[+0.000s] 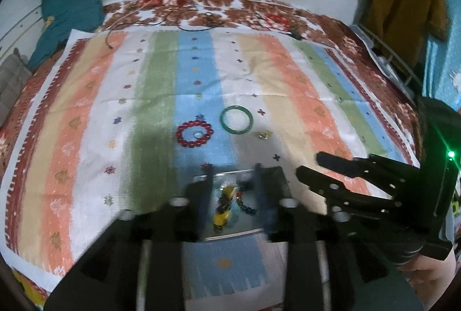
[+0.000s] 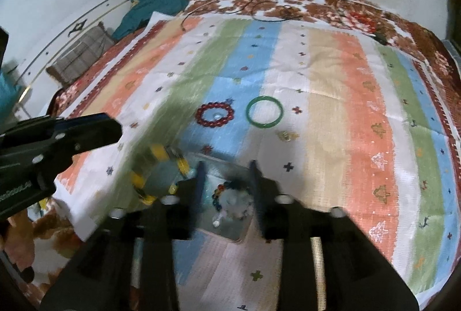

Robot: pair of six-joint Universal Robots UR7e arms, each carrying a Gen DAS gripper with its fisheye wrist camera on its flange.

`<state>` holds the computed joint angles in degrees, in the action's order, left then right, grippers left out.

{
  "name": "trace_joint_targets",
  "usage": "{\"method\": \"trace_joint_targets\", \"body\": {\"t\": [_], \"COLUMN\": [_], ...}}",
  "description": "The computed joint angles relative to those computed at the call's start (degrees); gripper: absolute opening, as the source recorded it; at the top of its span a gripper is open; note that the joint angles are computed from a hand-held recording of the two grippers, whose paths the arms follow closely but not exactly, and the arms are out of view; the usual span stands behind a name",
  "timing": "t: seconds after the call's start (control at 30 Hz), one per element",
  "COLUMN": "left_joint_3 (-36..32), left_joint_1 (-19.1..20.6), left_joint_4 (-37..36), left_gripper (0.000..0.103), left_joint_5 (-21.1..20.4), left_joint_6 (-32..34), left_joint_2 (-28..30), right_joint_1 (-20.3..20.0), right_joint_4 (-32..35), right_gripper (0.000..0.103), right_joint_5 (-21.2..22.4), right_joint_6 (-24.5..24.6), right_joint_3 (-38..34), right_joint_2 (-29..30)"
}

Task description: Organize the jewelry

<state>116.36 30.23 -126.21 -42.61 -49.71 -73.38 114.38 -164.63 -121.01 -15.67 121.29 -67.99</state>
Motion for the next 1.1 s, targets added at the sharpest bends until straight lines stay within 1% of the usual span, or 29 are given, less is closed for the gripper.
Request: {"method": "trace_joint_targets", "body": {"t": [0.03,0.17,0.33,0.4,0.53,0.6,0.83,0.93,1.0,1.1], "left_joint_3": [0.0,0.1,-0.2,-0.3,-0.8,-0.9,-1.9,-2.9,-3.5,-4.8], "left_joint_1": [0.0,0.5,1.2,1.5,2.2,2.5,4.2,5.0,5.5,6.3], "left_joint_4": [0.2,1.3,2.8,3.3,4.5,4.8,6.4,7.6,7.8,9.4], "left_gripper": [0.034,0.04,0.046,0.051,0.058,0.067,0.078,0.085,0.09,0.093], "left_joint_5": [0.2,0.6,1.0,1.2,2.0,2.6,4.5,5.4,6.2,7.3], "left_joint_6": [-0.4,-2.3,-3.4,-3.7,-4.5,-4.9,-6.7,-6.8,-6.3,-6.2], "left_joint_2": [-0.2,-1.0,-1.2,-1.1,-0.7,-0.7,0.0,0.8,1.6,2.8], "right_joint_1": [-0.2,-0.8,-1.2,-1.3,-1.5,-1.6,-2.6,-2.9,-3.2,-3.5], "right_joint_4": [0.1,0.6,0.7,0.9,0.7,0.3,0.9,0.9,0.5,-0.1], "right_gripper": [0.038,0.046,0.053,0.056,0.06,0.062,0.067,0.07,0.073,0.078], "right_joint_5": [-0.2,-1.3,-1.7,-2.0,-2.9,-3.6,-4.6,-4.8,-4.9,-5.2], "right_joint_6": [0.3,1.6,1.8,1.9,1.5,1.0,1.0,1.2,1.2,1.3], "right_joint_3": [-0.1,-0.8,-1.4,-1.7,-2.1,-2.3,-3.9,-4.5,-5.0,-5.8], "right_joint_2": [-0.1,0.0,0.3,0.6,1.2,1.7,2.9,3.4,3.9,4.8]}}
